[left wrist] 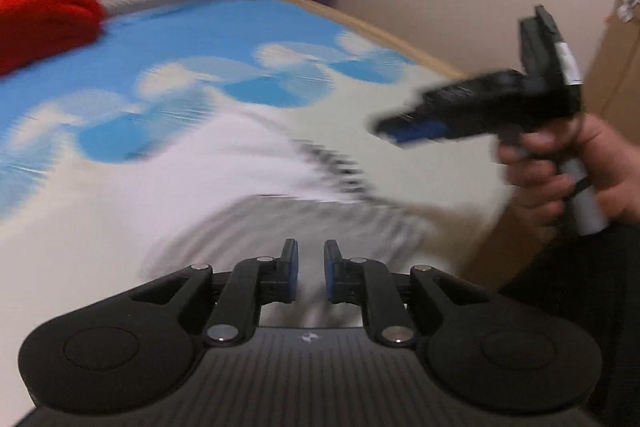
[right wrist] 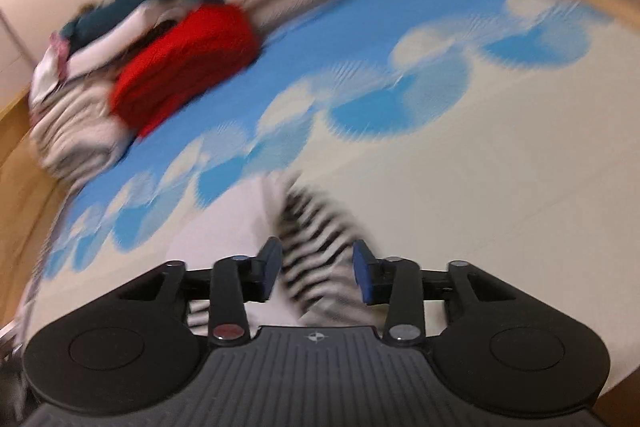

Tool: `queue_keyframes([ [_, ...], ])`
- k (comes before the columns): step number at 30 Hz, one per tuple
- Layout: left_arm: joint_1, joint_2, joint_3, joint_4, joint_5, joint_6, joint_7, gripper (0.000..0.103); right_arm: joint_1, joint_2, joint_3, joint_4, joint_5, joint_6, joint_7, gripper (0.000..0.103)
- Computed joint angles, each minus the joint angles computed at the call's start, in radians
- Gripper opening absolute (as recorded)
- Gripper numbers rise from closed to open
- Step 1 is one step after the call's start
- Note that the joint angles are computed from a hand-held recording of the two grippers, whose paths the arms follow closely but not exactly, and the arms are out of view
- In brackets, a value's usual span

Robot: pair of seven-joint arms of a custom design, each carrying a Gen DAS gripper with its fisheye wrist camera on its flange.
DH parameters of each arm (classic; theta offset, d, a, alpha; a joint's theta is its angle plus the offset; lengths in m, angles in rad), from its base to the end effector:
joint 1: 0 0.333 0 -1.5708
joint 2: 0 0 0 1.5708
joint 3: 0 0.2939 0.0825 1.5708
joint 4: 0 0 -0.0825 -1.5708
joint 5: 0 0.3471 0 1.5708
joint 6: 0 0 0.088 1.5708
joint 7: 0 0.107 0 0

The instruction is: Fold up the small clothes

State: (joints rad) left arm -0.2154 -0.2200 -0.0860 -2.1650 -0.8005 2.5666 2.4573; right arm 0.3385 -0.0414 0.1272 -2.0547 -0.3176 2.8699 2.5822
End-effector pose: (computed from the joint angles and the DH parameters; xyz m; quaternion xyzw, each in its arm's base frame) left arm 0.4817 -0.1411 0.5473 -0.4078 0.8168 -0.3926 0.1114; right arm 0.4890 0.2666 0.5496 -0.5467 0.7228 -0.1233 0.4043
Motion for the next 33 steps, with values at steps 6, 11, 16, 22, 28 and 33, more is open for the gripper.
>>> queue_keyframes([
  [6, 0.078, 0.029, 0.045, -0.023, 0.036, 0.079, -0.023, 0.015, 0.053, 0.165, 0.006, 0.202, 0.284, -0.181, -0.251, 0.058],
  [11, 0.093, 0.07, 0.05, 0.051, -0.081, 0.025, -0.082, 0.047, 0.097, 0.276, -0.013, 0.352, 0.249, -0.335, -0.263, 0.048],
  [16, 0.104, 0.115, 0.002, 0.088, -0.001, -0.027, -0.1, 0.047, 0.116, 0.215, -0.027, 0.255, 0.205, -0.209, -0.228, 0.0],
  [22, 0.087, 0.135, -0.026, 0.079, -0.007, -0.013, -0.085, 0.047, 0.079, 0.008, -0.066, -0.033, -0.076, 0.161, 0.166, 0.0],
  [28, 0.096, 0.179, -0.06, 0.077, 0.286, -0.079, -0.202, 0.066, 0.077, -0.017, -0.055, -0.033, 0.226, -0.154, -0.032, 0.0],
  [33, 0.111, 0.179, -0.05, 0.095, 0.267, -0.127, -0.195, 0.067, 0.08, 0.144, -0.009, 0.192, 0.156, -0.443, -0.209, 0.0],
])
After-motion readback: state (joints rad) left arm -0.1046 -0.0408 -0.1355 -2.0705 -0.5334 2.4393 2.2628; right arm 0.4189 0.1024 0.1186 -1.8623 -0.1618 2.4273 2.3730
